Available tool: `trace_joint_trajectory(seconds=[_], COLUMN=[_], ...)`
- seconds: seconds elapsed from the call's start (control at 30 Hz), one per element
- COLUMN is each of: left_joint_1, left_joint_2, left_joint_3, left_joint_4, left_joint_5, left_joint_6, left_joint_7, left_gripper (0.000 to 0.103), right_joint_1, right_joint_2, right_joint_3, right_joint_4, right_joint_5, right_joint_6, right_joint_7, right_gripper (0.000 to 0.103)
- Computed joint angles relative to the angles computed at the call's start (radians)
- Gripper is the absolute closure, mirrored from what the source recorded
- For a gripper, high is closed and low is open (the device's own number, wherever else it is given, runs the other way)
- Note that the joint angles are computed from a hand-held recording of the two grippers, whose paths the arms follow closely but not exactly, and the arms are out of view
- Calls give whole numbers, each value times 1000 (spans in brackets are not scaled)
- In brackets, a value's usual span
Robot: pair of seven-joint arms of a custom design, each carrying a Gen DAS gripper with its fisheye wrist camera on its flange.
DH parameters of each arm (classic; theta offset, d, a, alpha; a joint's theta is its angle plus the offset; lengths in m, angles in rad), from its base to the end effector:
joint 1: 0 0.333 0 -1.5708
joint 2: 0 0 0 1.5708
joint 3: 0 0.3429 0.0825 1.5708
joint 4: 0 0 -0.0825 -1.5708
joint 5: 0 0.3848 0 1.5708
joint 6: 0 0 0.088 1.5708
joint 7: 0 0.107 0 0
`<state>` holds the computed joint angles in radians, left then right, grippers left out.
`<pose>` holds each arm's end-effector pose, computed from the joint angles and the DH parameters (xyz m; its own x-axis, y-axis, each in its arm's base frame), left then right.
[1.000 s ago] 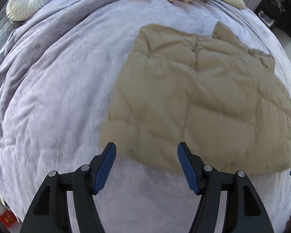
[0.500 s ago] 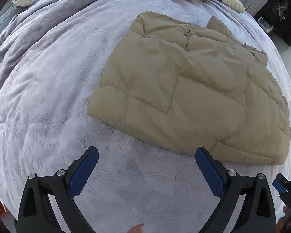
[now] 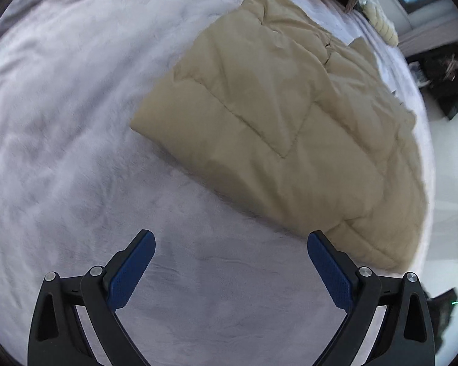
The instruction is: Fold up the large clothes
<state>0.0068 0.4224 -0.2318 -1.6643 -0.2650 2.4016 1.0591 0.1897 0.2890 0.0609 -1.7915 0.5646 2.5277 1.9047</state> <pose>0.6938 -0.1373 0.4265 0.4117 -0.8119 0.4138 -0.8704 -0.4849 -0.0855 0.6589 0.1589 0.4628 -0.3472 -0.7535 -0.5582 -0.8561 0.4976 -0.1392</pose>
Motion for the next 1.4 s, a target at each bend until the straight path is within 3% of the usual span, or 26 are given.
trace_joint_trajectory(seconds=[0.07, 0.27, 0.5, 0.77, 1.03, 1.2, 1.23, 1.27, 1.37, 1.4], left_joint_1=[35, 83, 131, 122, 116, 109, 108, 117, 133, 140], left_joint_2=[-9, 1, 56, 161, 291, 340, 349, 351, 366, 364], left_joint_3=[-33, -82, -113, -99, -148, -151, -155, -169, -206, -218], left_joint_4=[-35, -71, -48, 72, 197, 261, 276, 279, 313, 314], left_joint_5=[-89, -254, -408, -332, -309, -236, -227, -224, -223, -226], left_joint_6=[59, 142, 201, 211, 298, 279, 279, 285, 276, 280], left_joint_7=[46, 179, 296, 292, 218, 171, 168, 181, 220, 242], left_gripper=[3, 3, 3, 3, 3, 4, 15, 37, 69, 73], right_joint_1=[-4, -58, -87, -127, -159, -148, -144, -145, -164, -165], right_joint_2=[1, 37, 55, 128, 236, 314, 326, 332, 331, 329], right_joint_3=[3, 34, 55, 91, 136, 145, 145, 148, 170, 169], right_joint_4=[-8, 29, 15, 74, 163, 257, 273, 281, 282, 281], right_joint_5=[24, 179, 384, 576, 750, 737, 719, 709, 718, 712], right_joint_6=[17, -58, 15, 56, 111, 136, 140, 144, 142, 136], right_joint_7=[1, -68, -176, -288, -422, -434, -419, -408, -398, -382], right_gripper=[0, 0, 0, 0, 0, 0, 0, 0, 0, 3])
